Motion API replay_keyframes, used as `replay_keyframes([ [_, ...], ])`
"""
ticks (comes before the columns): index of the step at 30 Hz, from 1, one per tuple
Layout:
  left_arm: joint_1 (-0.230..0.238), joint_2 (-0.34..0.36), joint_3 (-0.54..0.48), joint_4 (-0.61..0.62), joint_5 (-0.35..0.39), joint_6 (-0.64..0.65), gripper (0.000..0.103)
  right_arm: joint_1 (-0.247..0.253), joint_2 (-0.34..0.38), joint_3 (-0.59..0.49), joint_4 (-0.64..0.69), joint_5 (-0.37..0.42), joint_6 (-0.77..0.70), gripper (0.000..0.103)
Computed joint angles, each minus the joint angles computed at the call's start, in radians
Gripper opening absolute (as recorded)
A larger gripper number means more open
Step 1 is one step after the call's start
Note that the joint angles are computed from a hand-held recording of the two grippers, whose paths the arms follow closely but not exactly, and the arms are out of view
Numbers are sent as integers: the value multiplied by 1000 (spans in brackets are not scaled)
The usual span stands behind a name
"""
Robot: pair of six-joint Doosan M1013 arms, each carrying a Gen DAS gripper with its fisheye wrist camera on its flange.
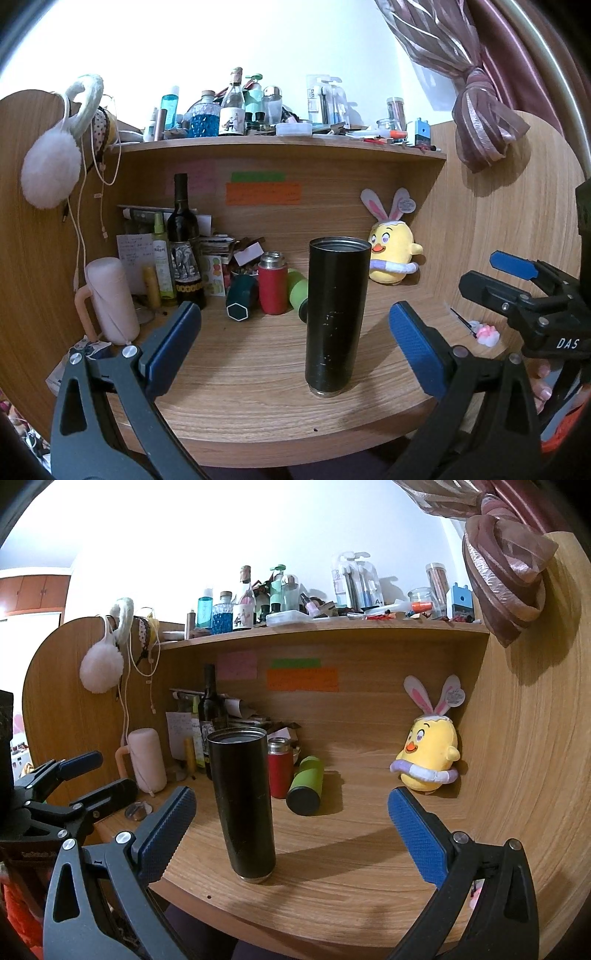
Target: Flip cup upside down
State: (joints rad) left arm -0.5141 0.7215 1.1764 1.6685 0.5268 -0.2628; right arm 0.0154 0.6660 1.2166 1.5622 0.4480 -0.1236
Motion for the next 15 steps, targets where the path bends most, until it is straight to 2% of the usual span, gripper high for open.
replay_keyframes([
  [15, 9, 1, -4, -48, -38, 36, 103, -3, -5, 11, 58, -5, -44, 103],
])
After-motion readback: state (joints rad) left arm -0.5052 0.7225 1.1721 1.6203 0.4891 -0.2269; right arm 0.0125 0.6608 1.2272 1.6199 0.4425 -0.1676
